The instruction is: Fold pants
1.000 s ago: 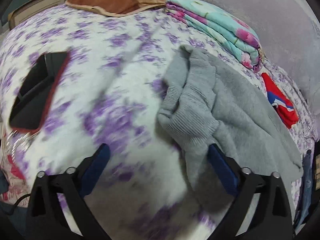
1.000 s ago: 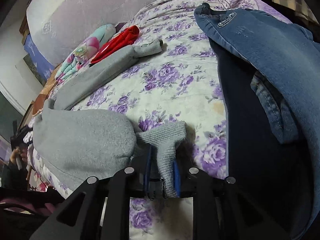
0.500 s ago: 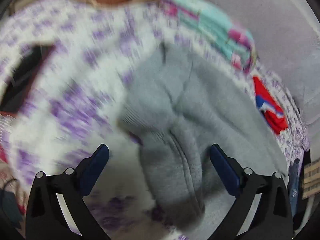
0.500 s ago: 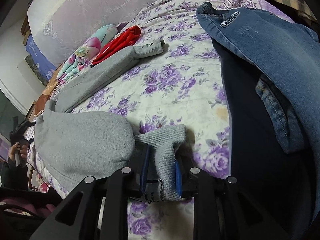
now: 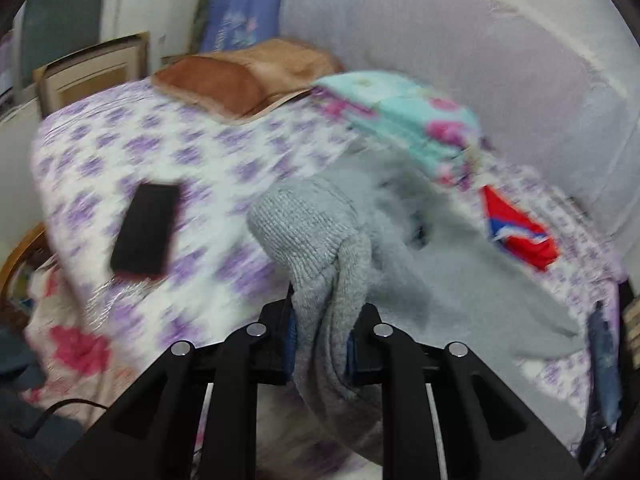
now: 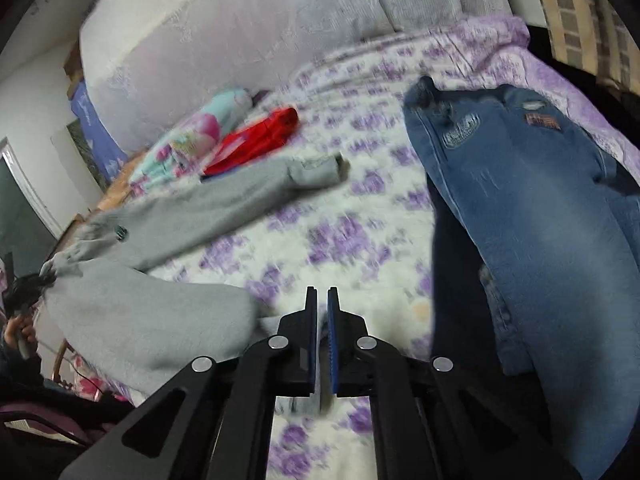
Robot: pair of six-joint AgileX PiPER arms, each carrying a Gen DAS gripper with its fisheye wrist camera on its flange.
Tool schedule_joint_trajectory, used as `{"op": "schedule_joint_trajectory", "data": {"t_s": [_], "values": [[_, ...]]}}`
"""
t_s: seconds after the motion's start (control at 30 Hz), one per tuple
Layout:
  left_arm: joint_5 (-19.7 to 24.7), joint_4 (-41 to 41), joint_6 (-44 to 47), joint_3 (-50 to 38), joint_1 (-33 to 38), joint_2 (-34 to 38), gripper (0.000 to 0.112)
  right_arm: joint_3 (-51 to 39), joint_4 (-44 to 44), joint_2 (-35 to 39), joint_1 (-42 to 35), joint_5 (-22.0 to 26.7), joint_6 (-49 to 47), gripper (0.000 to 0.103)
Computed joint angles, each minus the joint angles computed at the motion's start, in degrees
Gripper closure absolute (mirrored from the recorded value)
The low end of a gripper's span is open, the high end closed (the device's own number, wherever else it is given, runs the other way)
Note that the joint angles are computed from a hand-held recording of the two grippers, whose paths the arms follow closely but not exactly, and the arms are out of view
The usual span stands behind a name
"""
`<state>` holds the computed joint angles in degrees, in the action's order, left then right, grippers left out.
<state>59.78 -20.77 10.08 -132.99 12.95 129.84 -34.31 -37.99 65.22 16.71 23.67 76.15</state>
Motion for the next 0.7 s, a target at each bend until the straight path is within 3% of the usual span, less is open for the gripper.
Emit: {"op": "schedule_joint_trajectory", "data": {"t_s": [0.07,0.13,0.23,0.27,0.3,0.33,0.4,0.47,0.53,0.6,0.67,0.7], "values": [[2.59,5.3,-1.12,-0.74,0.03,3.67,0.091,-0.59,5.1,3.63,-0.78,1.52,-4.58,0.098],[4.34,8.01,-1.72,-3.12,-0.22,8.15,0.079,-0.98,1.7,7.11,0.8,4.27,0.0,0.098],[-0.23,8.59,-2.68,0.72,0.07,6.2,0.065,-1.85,-10.35,5.35,7.7,8.95,14.09,0.094],[-2.32,9.74,-3.02,2.8,-0.31,4.09,0.061,-2.68,-13.27,4.39,10.45,10.35,16.21,0.092],[-6.41,10.7,-2.83,7.17,-0.72,0.53,0.053,-4.23,-15.37,3.9,13.61,11.91,16.68,0.079],[-11.44,12.6,-3.24,11.9,-1.44,-3.61,0.048,-5.47,-16.38,3.96,15.64,12.86,16.45,0.058],[-21.4,11.65,-1.15,21.4,-2.66,-11.85,0.033,-8.93,-17.97,6.08,19.46,13.0,14.19,0.052],[-26.24,4.12,7.65,27.31,-4.28,-16.49,0.025,-11.39,-14.73,9.62,18.44,8.17,9.2,0.053],[-23.79,1.91,12.81,26.84,-7.6,-15.19,0.025,-13.91,-9.05,15.53,15.68,5.41,3.98,0.053],[-22.2,5.71,11.82,24.5,-11.33,-10.61,0.025,-13.42,-5.41,20.33,11.82,1.34,2.93,0.053],[-16.32,12.32,6.84,15.49,-13.74,-0.25,0.03,-10.82,-10.52,21.92,9.55,-1.86,8.29,0.053],[-12.2,12.82,5.36,11.12,-13.37,4.18,0.027,-10.21,-12.15,22.64,8.88,-2.66,10.03,0.053]]}}
